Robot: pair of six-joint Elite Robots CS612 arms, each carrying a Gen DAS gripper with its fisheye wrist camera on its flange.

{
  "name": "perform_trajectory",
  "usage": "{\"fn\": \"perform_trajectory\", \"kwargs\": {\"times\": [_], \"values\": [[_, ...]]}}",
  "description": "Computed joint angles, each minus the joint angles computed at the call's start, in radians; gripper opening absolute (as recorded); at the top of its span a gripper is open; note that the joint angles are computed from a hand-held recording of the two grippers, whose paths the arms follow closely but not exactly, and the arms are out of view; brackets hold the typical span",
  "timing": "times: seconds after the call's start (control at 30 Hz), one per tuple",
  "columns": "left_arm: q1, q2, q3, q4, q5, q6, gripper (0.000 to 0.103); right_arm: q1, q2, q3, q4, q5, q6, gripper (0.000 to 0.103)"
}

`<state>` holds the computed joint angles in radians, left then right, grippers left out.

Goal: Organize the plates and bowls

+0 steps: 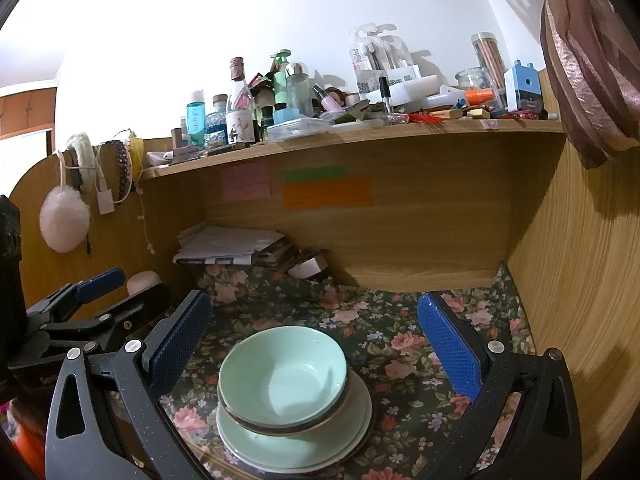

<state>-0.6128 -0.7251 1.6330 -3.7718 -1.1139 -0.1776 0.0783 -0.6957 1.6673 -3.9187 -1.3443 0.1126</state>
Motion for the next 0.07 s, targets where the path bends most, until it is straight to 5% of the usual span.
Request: {"fn": "perform_trajectory", "kwargs": {"times": [0.07], "values": [[0.0,0.001,-0.004,0.009,-0.002,-0.003,0.103,0.0,0.003,-0.005,0.004,-0.002,0.005,0.103]]}}
